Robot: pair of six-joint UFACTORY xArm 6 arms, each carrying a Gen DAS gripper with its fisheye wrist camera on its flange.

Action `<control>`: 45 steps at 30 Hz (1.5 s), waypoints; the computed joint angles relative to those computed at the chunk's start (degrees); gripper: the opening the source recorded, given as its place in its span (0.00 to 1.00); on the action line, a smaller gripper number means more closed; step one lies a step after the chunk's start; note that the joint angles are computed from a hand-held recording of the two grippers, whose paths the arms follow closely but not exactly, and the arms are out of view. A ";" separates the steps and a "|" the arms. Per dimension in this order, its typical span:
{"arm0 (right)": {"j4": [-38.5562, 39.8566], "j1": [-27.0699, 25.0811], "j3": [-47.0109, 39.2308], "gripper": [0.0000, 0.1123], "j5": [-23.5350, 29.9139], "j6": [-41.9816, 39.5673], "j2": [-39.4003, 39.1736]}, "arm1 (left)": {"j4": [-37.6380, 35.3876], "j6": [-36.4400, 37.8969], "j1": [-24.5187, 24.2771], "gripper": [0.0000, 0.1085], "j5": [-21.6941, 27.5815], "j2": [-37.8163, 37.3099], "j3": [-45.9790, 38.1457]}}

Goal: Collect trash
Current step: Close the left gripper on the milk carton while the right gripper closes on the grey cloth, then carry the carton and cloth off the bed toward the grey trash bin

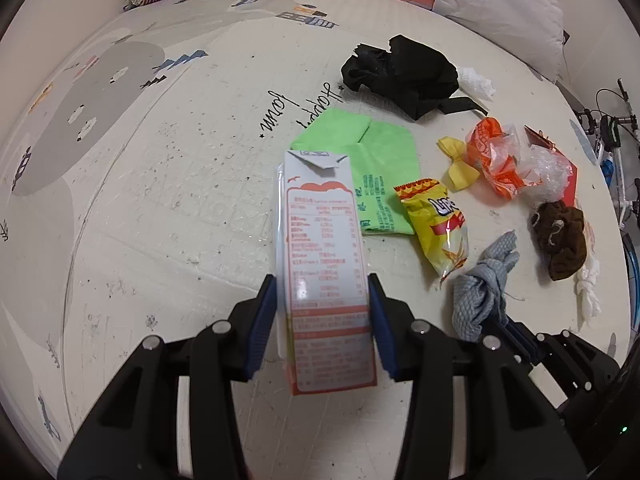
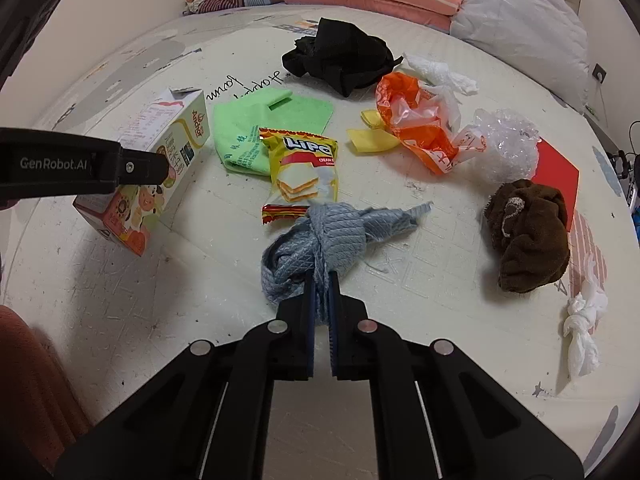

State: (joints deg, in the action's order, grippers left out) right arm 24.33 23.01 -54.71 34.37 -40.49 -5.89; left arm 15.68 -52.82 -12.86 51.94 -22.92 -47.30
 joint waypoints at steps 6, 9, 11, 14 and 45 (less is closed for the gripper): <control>2.82 -1.19 0.69 0.04 0.58 -1.63 -2.66 | 3.77 -2.37 -2.14 0.41 1.58 -1.82 -0.10; 4.25 -1.81 1.70 0.04 0.12 -2.21 -4.87 | 6.53 -3.88 -4.30 0.41 3.16 -2.59 -0.61; 5.08 -2.46 2.44 0.04 0.15 -2.36 -6.64 | 7.52 -4.27 -5.82 0.41 3.88 -3.21 -0.90; 5.89 -3.99 3.73 0.04 1.23 -2.36 -9.74 | 8.98 -5.65 -8.86 0.41 5.13 -4.11 -1.35; 18.93 -66.99 -6.34 0.04 22.46 -20.42 -16.02 | 8.25 7.04 -40.26 0.41 7.99 36.98 -55.80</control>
